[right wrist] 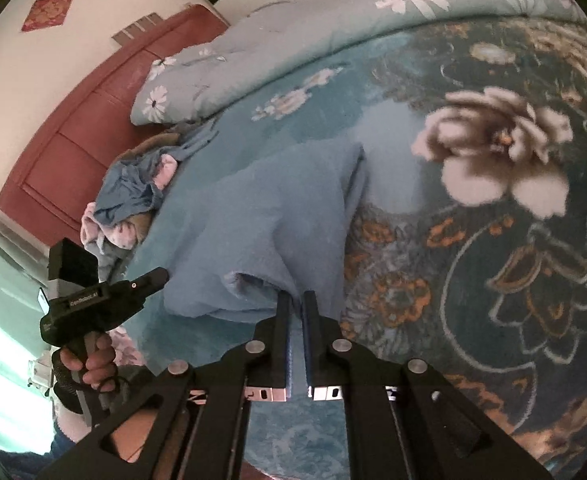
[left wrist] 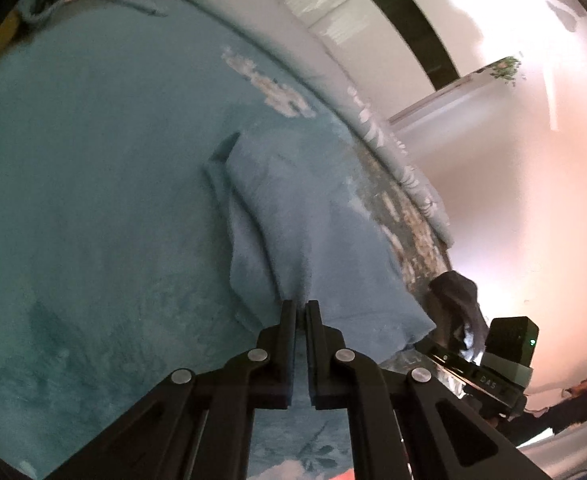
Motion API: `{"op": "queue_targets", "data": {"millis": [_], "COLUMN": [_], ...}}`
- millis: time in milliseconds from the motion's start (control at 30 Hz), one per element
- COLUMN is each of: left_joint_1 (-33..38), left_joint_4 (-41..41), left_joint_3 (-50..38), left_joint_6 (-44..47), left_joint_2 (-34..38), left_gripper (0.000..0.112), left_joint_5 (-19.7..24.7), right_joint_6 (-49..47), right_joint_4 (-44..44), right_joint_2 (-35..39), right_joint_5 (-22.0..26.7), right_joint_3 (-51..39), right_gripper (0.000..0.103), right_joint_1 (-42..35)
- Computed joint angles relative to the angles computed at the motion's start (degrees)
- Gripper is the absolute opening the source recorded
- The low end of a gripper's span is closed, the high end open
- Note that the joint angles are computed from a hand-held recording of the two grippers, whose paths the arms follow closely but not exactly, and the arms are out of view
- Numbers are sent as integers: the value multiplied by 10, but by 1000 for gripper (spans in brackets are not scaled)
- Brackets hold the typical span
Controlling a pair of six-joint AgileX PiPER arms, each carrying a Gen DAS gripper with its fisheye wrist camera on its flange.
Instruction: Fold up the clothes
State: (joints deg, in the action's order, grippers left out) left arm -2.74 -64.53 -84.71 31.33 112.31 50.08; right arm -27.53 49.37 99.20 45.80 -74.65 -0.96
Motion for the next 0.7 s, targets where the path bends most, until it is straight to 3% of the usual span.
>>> {"op": "queue_targets", "data": {"millis": [67,100,133,167,200,267,300,467,700], "left_joint_1": [7,9,9,8,7,4,3,1,9], "left_joint_4": [-6,-1,14,31,49,69,81,106,64], "left_joint_3": [-7,-14,-27,-42,-57,-83,-98,-158,-156], "left_joint_6": [4,-4,-22,-42,-63,-91,-104,-140,-114], "left_joint_2": [-1,2,9,18,27,48,61,117,125], "left_gripper": [10,23,46,55,64,66,68,69,70], "left_joint_5": [0,-4,-10,-15,-21,-23,-19,17,20], "right_joint_6": [-13,-21,-27,-31,-31,-19,-18,-44,-37], "right_joint_4": [22,40,60,83,104,135,152,229,234], "right_joint_2": [-7,-8,-6,0,9,33,48,84,72], "right_joint_5": [-1,-2,-4,-6,-8,-9,-6,8,-6], "right_joint_3": [5,8,11,13,14,11,8,4,-4], "right_gripper": [6,6,6,8,20,42,46,56,56], "right_joint_1": [-11,-18,-26,-33,-40,-49,-52,-63,-78]}}
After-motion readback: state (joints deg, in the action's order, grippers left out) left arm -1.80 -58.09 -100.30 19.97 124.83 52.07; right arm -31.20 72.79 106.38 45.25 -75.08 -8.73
